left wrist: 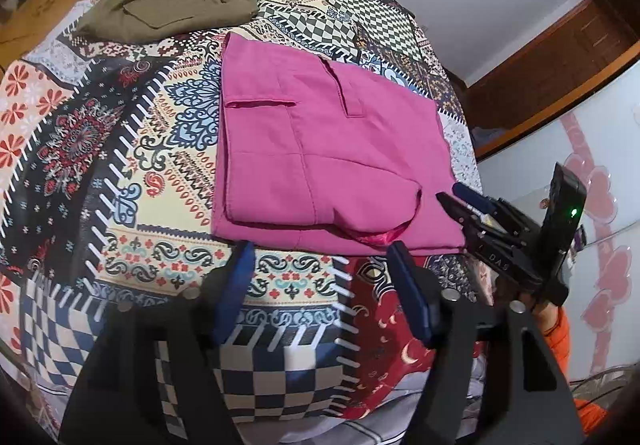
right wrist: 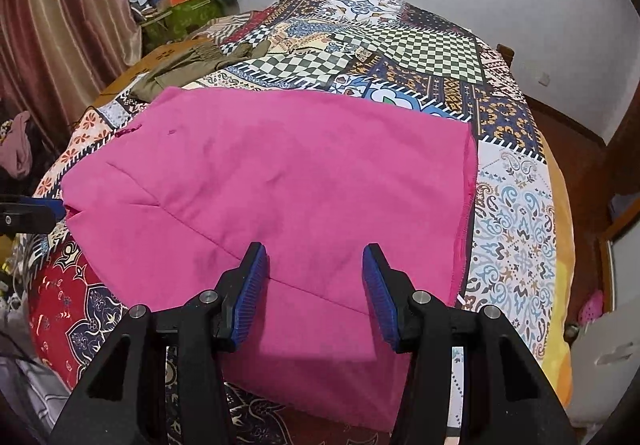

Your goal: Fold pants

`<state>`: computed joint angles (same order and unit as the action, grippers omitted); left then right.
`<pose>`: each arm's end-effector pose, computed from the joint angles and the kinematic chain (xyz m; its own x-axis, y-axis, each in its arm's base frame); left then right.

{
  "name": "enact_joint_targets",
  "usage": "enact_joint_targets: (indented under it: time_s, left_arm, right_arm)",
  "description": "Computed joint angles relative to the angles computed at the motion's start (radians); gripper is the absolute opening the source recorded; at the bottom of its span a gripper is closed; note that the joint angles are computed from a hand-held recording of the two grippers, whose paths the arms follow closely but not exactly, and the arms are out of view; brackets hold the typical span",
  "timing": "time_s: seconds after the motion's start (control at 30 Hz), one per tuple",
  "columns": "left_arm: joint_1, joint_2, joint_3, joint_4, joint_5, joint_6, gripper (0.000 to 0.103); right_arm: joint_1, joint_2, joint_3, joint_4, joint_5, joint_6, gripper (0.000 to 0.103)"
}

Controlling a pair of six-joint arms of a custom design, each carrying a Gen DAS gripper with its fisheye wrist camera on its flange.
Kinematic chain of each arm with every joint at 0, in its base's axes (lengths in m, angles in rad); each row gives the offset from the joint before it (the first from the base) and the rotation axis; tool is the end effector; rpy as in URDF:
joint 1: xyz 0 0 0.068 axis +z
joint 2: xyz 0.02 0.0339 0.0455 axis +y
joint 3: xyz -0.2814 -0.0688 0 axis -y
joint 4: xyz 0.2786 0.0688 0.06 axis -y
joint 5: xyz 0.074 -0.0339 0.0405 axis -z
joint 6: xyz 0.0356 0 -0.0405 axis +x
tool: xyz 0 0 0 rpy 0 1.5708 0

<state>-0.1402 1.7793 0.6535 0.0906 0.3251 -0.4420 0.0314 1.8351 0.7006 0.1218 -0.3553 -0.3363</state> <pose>0.3027 -0.0542 0.0705 -0.8954 -0.2830 -0.3438 -0.0986 0.8790 -0.4666 0.3219 0.0225 0.0669 -0.7299 -0.3325 -0.5973 -0.4814 0.8703 0.1038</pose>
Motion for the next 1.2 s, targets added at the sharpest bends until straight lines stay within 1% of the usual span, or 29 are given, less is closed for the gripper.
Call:
enact_joint_targets:
  time_s: [0.07,0.13,0.3,0.43,0.5,0.53,0.57,0.6,0.7,0.73,0.8,0.87,0.93,0.97,1.1,1.13,1.2]
  left_arm:
    - [0.011,0.016,0.008,0.016,0.029,-0.021,0.076]
    - [0.020,0.035,0.018,0.031,0.054,-0.041,0.078]
    - [0.039,0.087,0.048,0.062,0.095,-0.091,0.079]
    - [0.024,0.116,0.085,0.055,0.060,-0.094,0.079]
    - [0.013,0.129,0.092,0.076,0.024,-0.093,0.079]
    - [0.005,0.136,0.097,0.082,-0.001,-0.090,0.077]
    - [0.000,0.139,0.102,0.078,-0.022,-0.080,0.072]
    - [-0.011,0.143,0.111,0.068,-0.060,-0.069,0.069]
    - [-0.014,0.163,0.131,0.070,-0.090,-0.062,0.061]
    - [-0.014,0.168,0.135,0.069,-0.098,-0.057,0.057]
    - [-0.011,0.179,0.142,0.075,-0.098,-0.042,0.049]
    - [-0.003,0.190,0.149,0.083,-0.079,-0.029,0.039]
    - [0.001,0.195,0.153,0.087,-0.064,-0.018,0.034]
    - [0.002,0.194,0.153,0.090,-0.058,-0.013,0.031]
    - [0.007,0.179,0.140,0.114,-0.049,-0.001,0.028]
    - [0.004,0.168,0.135,0.114,-0.056,0.010,0.027]
    - [-0.011,0.134,0.116,0.123,-0.100,0.037,0.027]
  right_arm:
    - [-0.003,0.004,0.002,-0.001,-0.011,0.002,0.046]
    - [-0.004,0.007,0.005,-0.002,-0.017,0.002,0.046]
    - [-0.006,0.012,0.006,0.003,-0.026,0.004,0.046]
    - [-0.011,0.018,0.010,0.001,-0.036,0.005,0.047]
    - [-0.012,0.020,0.011,0.001,-0.038,0.006,0.047]
    - [-0.012,0.021,0.012,0.001,-0.039,0.007,0.047]
    - [-0.013,0.022,0.013,0.001,-0.041,0.008,0.047]
    - [-0.014,0.023,0.012,0.003,-0.042,0.009,0.047]
    - [-0.017,0.024,0.015,-0.003,-0.048,0.009,0.047]
    - [-0.019,0.025,0.016,-0.004,-0.050,0.008,0.047]
    - [-0.020,0.027,0.018,-0.006,-0.054,0.009,0.048]
    - [-0.022,0.028,0.019,-0.008,-0.059,0.011,0.048]
    - [-0.025,0.029,0.020,-0.011,-0.064,0.012,0.049]
    - [-0.026,0.031,0.021,-0.012,-0.065,0.012,0.049]
    - [-0.027,0.031,0.026,-0.019,-0.067,0.013,0.050]
    - [-0.027,0.032,0.029,-0.021,-0.067,0.011,0.050]
    - [-0.024,0.034,0.036,-0.027,-0.065,0.009,0.050]
